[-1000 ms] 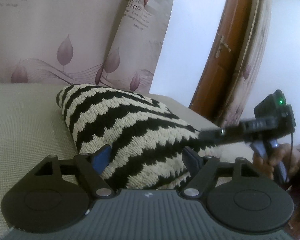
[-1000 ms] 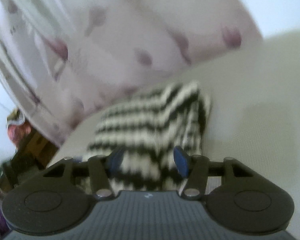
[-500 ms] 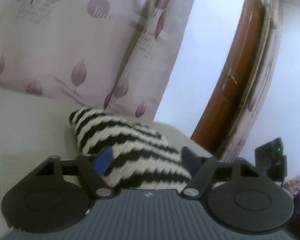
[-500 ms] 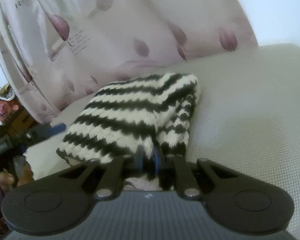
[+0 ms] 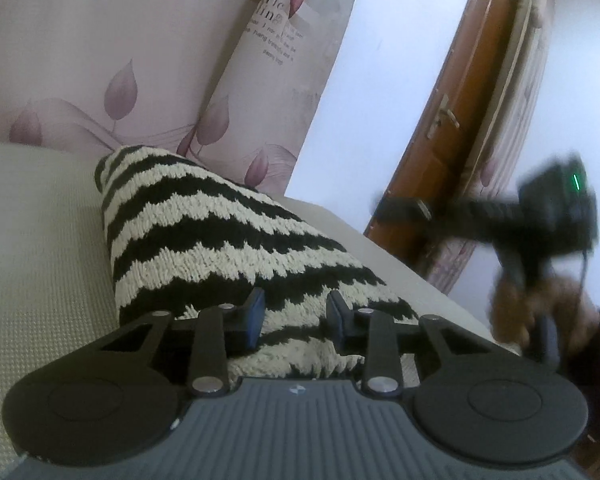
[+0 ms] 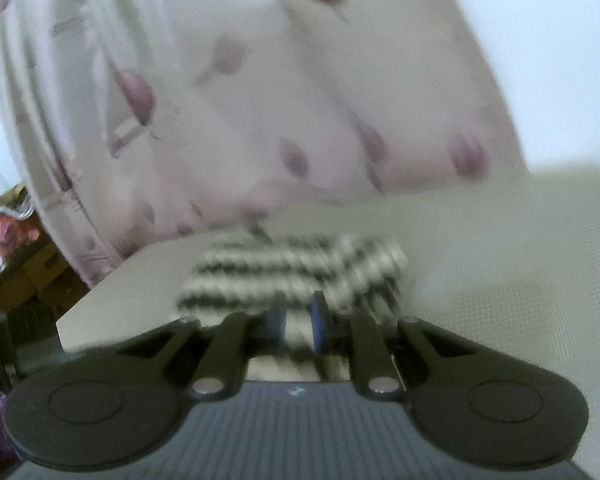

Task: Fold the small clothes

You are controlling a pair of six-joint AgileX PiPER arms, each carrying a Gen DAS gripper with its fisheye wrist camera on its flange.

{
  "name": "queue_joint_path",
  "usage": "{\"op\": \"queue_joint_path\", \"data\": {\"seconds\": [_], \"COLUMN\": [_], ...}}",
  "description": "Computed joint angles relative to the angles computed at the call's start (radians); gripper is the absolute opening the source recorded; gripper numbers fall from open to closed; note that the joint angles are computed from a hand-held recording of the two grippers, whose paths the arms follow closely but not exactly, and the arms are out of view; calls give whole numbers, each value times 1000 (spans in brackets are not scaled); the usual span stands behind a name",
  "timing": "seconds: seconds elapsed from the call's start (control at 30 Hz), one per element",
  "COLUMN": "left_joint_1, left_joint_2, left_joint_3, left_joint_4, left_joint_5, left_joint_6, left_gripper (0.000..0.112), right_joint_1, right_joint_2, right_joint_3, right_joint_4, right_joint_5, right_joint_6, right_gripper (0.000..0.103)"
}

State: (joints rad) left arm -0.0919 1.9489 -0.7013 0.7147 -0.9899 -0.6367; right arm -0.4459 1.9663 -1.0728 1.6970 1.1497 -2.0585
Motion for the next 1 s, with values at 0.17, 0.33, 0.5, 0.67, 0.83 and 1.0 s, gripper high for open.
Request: {"op": "queue_joint_path", "data": {"seconds": [0.17, 0.33, 0.5, 0.67, 0.83, 1.0], "left_joint_1": [20, 28, 35, 41, 34, 33], "left_joint_2": [16, 17, 19, 25, 24, 22], "left_joint_3": [2, 20, 24, 25, 33, 45], "left_joint_4": [14, 14, 28, 32, 18, 8], "left_joint_5": [-31, -62, -77, -92, -107, -126], "left_joint_6": [-11, -7, -11, -12, 12, 23], "left_gripper": [36, 37, 41, 42, 50, 56], "right_joint_1": [234, 419, 389, 410, 506, 572], "right_joint_2": [-10, 179, 236, 139, 192, 339], "right_joint_3": [-196, -464, -600, -534, -660, -876], "right_joint_4": [-12, -291, -447, -357, -472, -721], "right_joint_5": [-201, -474, -375, -376, -361, -370], "right_joint_6": [53, 266, 504, 388, 474, 755], "right_gripper": [14, 13, 12, 14, 13, 13]}}
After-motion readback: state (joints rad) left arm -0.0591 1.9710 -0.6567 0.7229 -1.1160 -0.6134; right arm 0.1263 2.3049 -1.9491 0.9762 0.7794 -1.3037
